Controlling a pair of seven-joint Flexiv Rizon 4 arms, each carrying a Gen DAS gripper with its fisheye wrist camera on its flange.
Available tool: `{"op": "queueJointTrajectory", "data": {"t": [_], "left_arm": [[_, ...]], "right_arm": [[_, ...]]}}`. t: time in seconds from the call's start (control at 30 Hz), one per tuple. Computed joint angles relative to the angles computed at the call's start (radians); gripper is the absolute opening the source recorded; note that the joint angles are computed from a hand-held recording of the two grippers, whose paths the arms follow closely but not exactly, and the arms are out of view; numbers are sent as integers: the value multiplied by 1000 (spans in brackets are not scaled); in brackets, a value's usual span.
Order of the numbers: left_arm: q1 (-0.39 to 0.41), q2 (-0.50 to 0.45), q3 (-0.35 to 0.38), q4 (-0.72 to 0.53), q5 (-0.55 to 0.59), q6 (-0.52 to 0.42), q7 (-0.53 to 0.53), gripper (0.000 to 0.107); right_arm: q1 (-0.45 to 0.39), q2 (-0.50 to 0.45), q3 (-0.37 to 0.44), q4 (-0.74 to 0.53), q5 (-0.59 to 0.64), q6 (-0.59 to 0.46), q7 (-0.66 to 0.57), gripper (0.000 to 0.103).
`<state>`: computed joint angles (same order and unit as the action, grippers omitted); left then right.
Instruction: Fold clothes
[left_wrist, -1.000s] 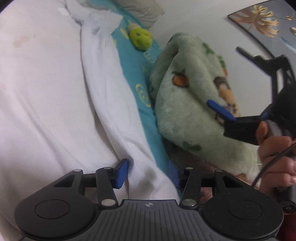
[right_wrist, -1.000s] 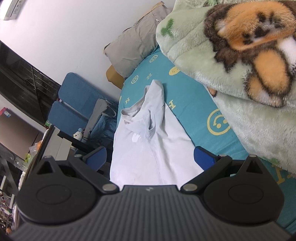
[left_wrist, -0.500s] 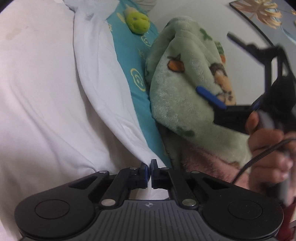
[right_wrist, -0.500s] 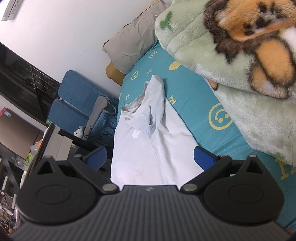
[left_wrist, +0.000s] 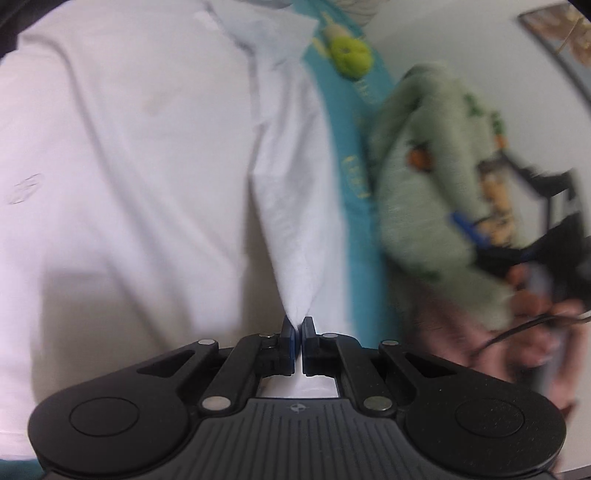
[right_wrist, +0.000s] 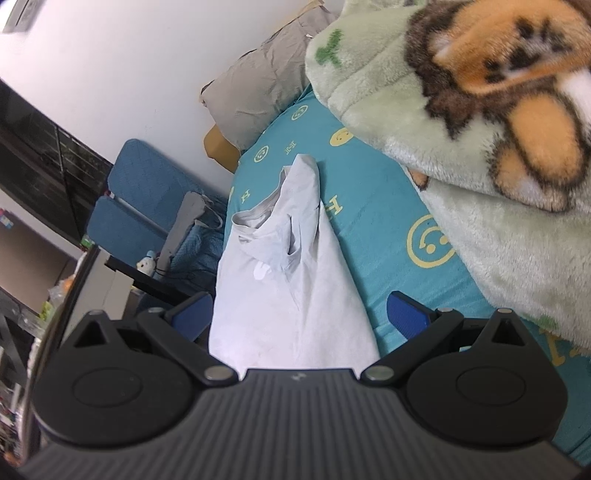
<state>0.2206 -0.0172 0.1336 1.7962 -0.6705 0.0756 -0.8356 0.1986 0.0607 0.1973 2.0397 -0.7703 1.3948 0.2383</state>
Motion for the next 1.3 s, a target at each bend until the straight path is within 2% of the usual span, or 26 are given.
{"op": "queueJointTrajectory", "data": {"t": [0.07, 0.13, 0.2, 0.27, 0.4, 0.47, 0.57, 0.67, 0.7, 0.77, 0.8, 0.87, 0.9, 1.0, 1.1, 1.3], "left_arm": [[-20, 24, -5, 40, 76, 90, 45, 4], [-36, 51, -5, 75, 88, 148, 98, 4], [-51, 80, -3, 99, 75, 192, 149, 17], [-67, 113, -1, 125, 51, 259, 194, 49], [-110, 163, -8, 155, -19, 440, 242, 73], [-138, 172, -21, 154, -57, 557, 255, 89], [-187, 161, -32, 141, -162, 705, 320, 103], [-229, 132, -42, 141, -288, 804, 394, 103], [-241, 120, -48, 143, -330, 834, 417, 103], [-257, 97, -53, 157, -432, 874, 469, 103], [-253, 83, -51, 159, -449, 873, 471, 103], [-233, 54, -49, 157, -457, 859, 452, 103], [-221, 37, -48, 152, -462, 845, 448, 103], [-190, -7, -60, 133, -472, 840, 472, 103], [-179, -46, -84, 125, -511, 893, 508, 103], [-137, -106, -103, 101, -503, 871, 473, 103]], "right_arm": [[6, -1, 3, -8, 0, -17, -21, 103], [12, 1, 6, -15, -8, -46, -34, 103], [14, 3, 7, -18, -31, -58, -33, 103], [3, 0, 3, -16, -89, -32, 4, 103], [-33, -6, -12, -30, -318, 24, 140, 102], [-51, -13, -27, -47, -462, 56, 228, 102], [-56, -36, -47, -81, -603, 88, 320, 102], [-49, -70, -68, -119, -706, 110, 394, 101], [-42, -86, -72, -132, -709, 112, 385, 101], [-18, -136, -77, -167, -656, 98, 300, 96], [-3, -163, -82, -187, -616, 89, 243, 93], [30, -235, -85, -241, -472, 71, 89, 81], [42, -274, -82, -275, -402, 65, 17, 80], [80, -409, -131, -402, -353, 105, -55, 79], [94, -541, -119, -535, -229, 49, -201, 78], [103, -742, -90, -770, -36, -100, -452, 74]]}}
